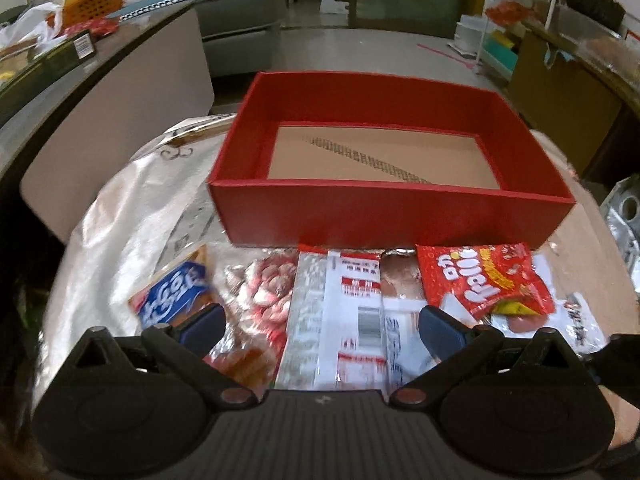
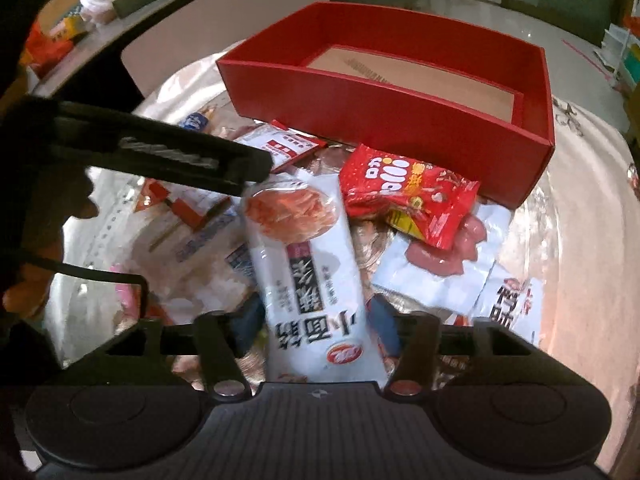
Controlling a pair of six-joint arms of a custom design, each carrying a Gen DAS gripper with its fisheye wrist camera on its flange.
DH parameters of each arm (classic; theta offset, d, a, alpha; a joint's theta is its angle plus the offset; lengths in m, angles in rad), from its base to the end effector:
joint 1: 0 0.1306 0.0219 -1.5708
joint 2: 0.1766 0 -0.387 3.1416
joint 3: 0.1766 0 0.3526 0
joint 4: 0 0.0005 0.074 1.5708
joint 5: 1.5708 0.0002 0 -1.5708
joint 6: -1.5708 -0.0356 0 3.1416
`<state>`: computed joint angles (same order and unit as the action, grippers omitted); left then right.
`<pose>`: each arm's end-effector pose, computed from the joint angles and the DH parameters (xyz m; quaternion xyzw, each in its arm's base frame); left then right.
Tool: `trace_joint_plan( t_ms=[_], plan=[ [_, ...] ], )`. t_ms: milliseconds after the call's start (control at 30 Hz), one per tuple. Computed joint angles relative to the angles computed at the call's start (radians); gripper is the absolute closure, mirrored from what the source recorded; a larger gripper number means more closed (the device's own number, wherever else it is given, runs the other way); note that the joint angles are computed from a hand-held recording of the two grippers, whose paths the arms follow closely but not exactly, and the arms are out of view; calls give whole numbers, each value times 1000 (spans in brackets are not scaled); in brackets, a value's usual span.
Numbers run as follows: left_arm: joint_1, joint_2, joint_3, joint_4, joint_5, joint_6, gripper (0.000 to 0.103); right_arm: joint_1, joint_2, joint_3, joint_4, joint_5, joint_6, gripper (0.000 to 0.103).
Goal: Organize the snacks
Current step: 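Grasp the white barcode spicy-strip packet with the left gripper while the right lifts the noodle bag, then carry the packet in the left gripper and noodle bag in the right into the red box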
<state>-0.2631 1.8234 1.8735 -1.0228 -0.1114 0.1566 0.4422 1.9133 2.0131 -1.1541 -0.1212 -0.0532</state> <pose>0.5769 -0.1518 0.4097 0.0344 0.9537 -0.0093 0.2988 0.5574 0.2681 0.4066 -0.2017 0.9439 0.1193 0.2328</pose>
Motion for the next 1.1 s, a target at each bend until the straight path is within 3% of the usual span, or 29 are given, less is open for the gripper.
trace_joint_plan(
  t_ms=[267, 333, 367, 400, 467, 600, 967, 1100],
  plan=[
    [4, 48, 33, -43, -30, -3, 3, -18, 25, -7, 35, -52, -29, 20],
    [8, 50, 38, -46, -20, 4, 4, -16, 30, -1, 38, -41, -28, 28],
    [10, 50, 38, -43, -17, 7, 5, -13, 31, 5, 32, -25, -20, 42],
    [12, 51, 37, -38, -13, 9, 7, -14, 31, 12, 25, -33, -16, 44],
    [15, 48, 41, -43, -5, 8, 14, -19, 32, 24, 3, -68, -29, 46],
    [21, 29, 36, -57, 54, 7, 51, -19, 15, 17, 6, -78, -36, 48],
    [35, -138, -152, -26, 85, 27, 55, -34, -104, -118, 96, -80, -112, 49],
    [32, -165, -171, -28, 56, 36, 56, -38, -115, -123, 105, -79, -119, 49]
  ],
)
